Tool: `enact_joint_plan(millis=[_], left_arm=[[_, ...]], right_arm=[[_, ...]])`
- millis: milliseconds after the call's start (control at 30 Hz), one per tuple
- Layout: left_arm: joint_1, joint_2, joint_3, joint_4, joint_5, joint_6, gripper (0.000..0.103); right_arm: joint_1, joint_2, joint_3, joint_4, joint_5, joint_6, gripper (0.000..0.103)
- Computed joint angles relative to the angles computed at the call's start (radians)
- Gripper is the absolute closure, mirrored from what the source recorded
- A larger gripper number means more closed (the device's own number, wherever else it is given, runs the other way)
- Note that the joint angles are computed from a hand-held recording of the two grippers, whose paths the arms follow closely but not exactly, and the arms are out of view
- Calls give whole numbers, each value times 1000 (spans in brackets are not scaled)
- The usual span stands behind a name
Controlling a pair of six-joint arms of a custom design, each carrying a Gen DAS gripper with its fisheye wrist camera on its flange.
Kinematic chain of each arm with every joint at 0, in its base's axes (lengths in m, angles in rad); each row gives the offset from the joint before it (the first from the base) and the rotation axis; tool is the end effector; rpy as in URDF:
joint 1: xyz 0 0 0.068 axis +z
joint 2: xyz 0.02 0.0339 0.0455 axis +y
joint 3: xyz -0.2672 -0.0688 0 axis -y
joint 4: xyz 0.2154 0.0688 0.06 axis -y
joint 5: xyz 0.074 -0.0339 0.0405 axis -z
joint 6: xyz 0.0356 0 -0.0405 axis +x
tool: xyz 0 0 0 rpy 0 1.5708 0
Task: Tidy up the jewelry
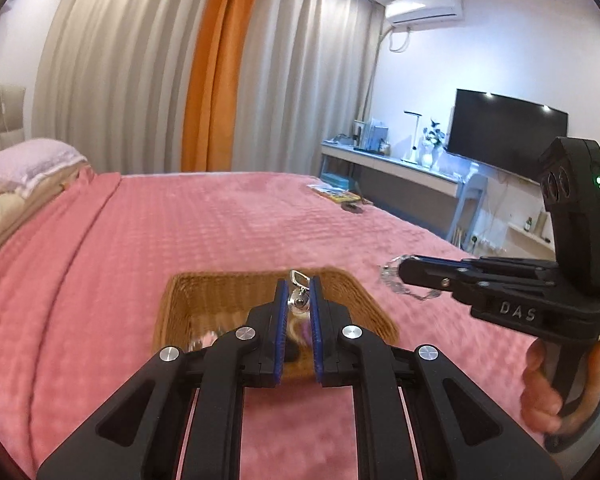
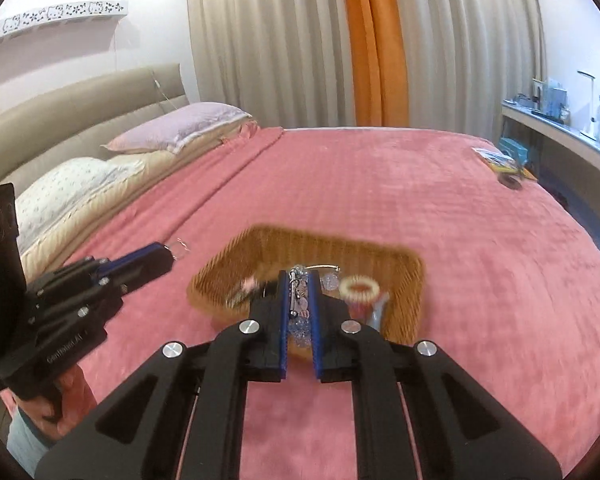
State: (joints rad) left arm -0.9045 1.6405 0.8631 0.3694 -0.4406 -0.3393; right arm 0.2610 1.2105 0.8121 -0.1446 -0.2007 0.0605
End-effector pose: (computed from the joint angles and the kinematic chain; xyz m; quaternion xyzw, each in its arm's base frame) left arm 0.2170 -0.2514 0.2296 0.1122 0.8166 -0.1638 0.5420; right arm 0.2308 0.0690 0.2790 -0.1357 0.8572 0.1644 0.4688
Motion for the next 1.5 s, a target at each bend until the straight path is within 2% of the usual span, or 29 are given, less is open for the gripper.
enact_joint_plan(millis=[167,333,467,567,700,867,967,1000,1067,1100,1133,1200,1233,1300,1367,1433,1500], left_arm=[[144,145,78,67,142,-32,94],[256,325,180,47,246,-91,94],[295,405,217,27,281,-109,94],[309,418,218,24,304,-125,93],[300,382,179,49,279,-122,65],[281,276,71,101,251,-148,57],[235,173,0,97,172,-154,45],[214,141,-19,92,139,-154,40],[157,58,-68,78,71,-159,37],[129,24,-88,68,42,-163,36],[103,-5,-104,58,14,-167,34],[13,-73,-152,33,-95,-195,21],[-36,-96,-173,20,-172,-217,17],[-154,-121,-207,-21,-353,-312,15],[-268,-114,-203,-131,-505,-432,15],[-358,-77,-169,-277,-625,-566,13],[-442,-10,-98,-501,-721,-760,11]], right_arm=[[-5,265,149,73,-19,1,96],[-1,512,282,106,-21,23,96],[-6,676,398,52,-40,32,96],[-22,728,427,31,-74,38,95],[-37,722,416,39,-108,45,95],[-47,635,347,56,-126,58,94],[-52,511,255,58,-127,48,93],[-47,462,218,60,-115,42,88],[-41,360,147,60,-97,36,70],[-39,286,94,62,-92,35,55],[-36,239,60,63,-90,37,44],[-38,128,-19,62,-102,41,43],[-39,51,-73,56,-97,53,43],[-49,-58,-152,64,-101,74,42],[-30,-213,-257,77,-58,90,39],[60,-373,-352,82,94,97,38],[154,-483,-416,74,223,104,36]])
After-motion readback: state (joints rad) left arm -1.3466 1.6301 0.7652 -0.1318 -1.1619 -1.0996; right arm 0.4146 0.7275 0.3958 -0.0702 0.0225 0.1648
